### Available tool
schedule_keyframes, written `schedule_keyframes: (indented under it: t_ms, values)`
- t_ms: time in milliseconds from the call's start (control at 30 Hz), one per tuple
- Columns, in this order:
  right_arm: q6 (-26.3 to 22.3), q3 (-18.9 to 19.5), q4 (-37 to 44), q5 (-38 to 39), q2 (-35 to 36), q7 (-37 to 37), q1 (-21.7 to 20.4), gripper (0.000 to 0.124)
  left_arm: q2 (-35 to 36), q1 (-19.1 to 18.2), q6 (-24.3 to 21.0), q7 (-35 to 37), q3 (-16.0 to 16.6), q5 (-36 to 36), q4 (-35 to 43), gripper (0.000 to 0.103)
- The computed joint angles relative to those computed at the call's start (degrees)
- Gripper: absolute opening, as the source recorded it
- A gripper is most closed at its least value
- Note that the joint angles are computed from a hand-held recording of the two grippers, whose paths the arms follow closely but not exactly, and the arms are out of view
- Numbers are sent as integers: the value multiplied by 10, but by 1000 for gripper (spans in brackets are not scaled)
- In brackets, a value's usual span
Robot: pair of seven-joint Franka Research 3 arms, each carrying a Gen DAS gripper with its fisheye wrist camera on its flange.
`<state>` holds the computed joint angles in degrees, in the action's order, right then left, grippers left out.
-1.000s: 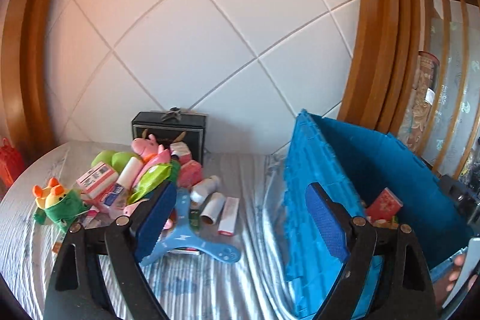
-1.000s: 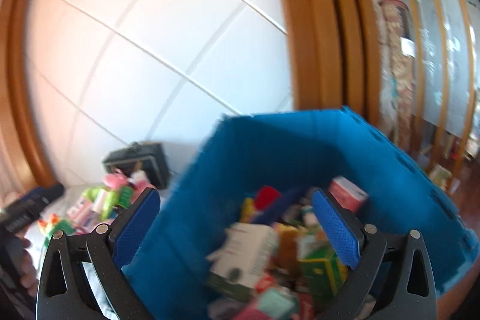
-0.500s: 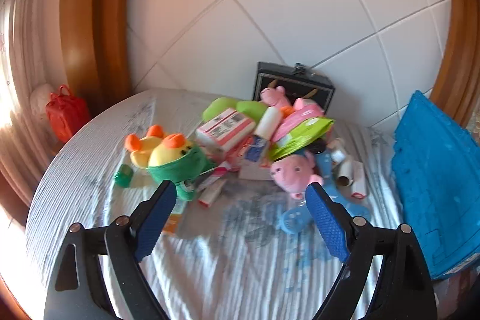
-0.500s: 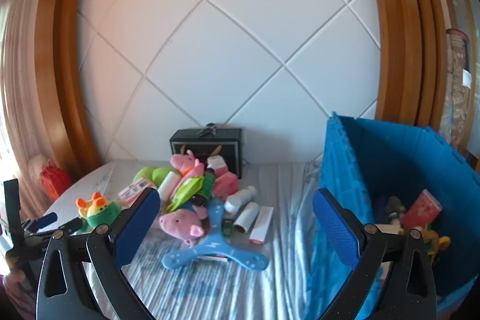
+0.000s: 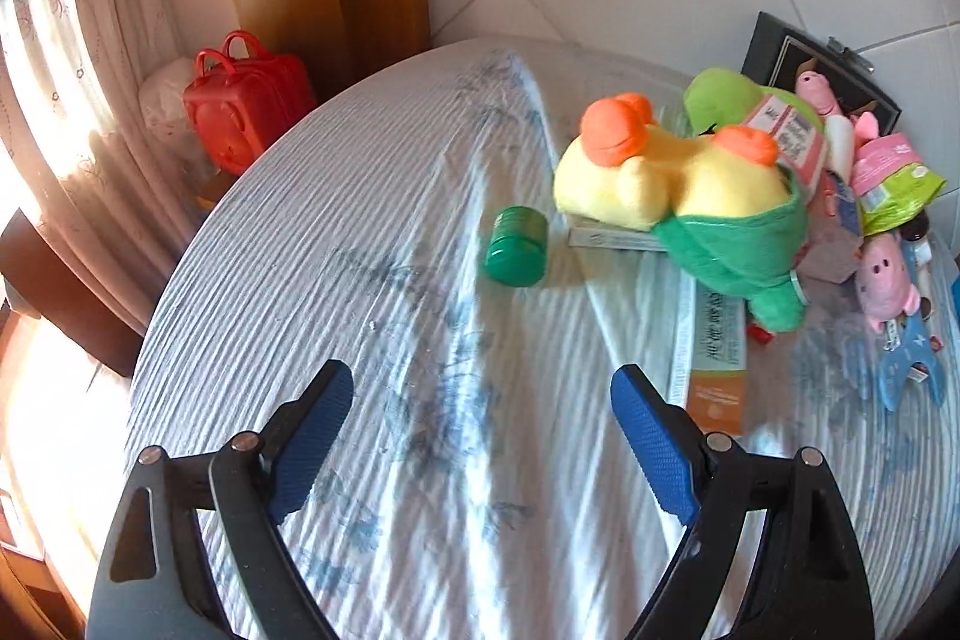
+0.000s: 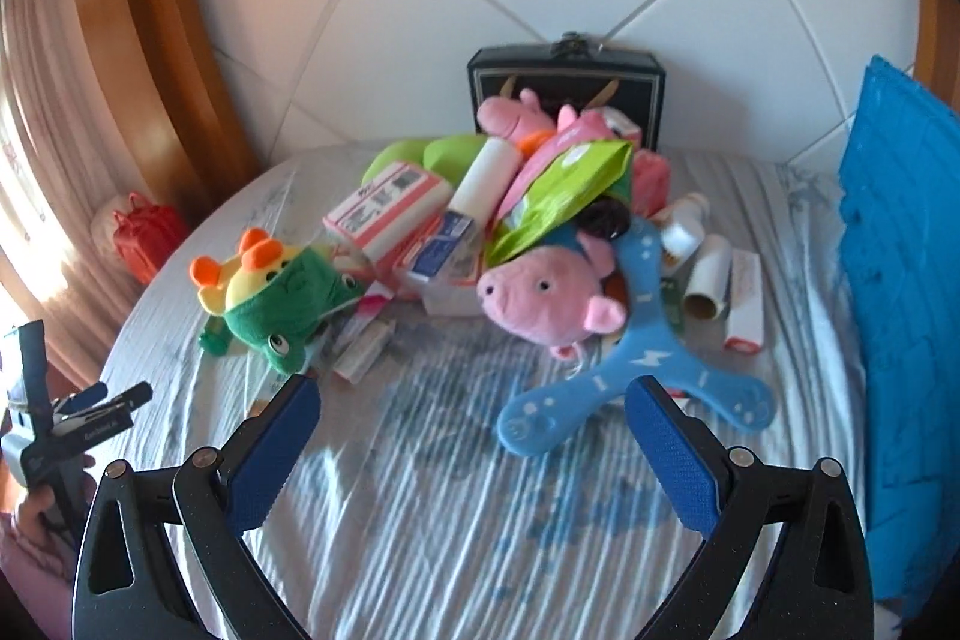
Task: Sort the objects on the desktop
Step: 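Grasp the green jar with left tool while right tool grasps white tube box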
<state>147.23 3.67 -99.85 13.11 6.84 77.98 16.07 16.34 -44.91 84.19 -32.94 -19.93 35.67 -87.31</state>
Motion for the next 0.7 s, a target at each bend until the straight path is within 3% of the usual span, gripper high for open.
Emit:
schedule_keyframes:
  t_ms: [200,433,567,600,633,700]
  values:
    - [-88,-4,107,-66,113,78,35,103,-62,58,117,25,5,-14,-124,88]
    - [-191,-11,273,-104,244,92,67,103,-74,116,199,92,17,-3,-171,87]
    - [-224,-11,376,-99,322,94,77,103,-79,139,261,102,22,-19,-205,60]
    - [-239,-13,405,-101,342,93,81,103,-83,143,280,96,22,-21,-217,47]
    - [-251,-16,433,-104,362,94,86,103,-85,146,297,92,22,-25,-226,40]
    - [-284,-19,495,-104,402,100,92,103,-80,143,288,84,19,-17,-222,40]
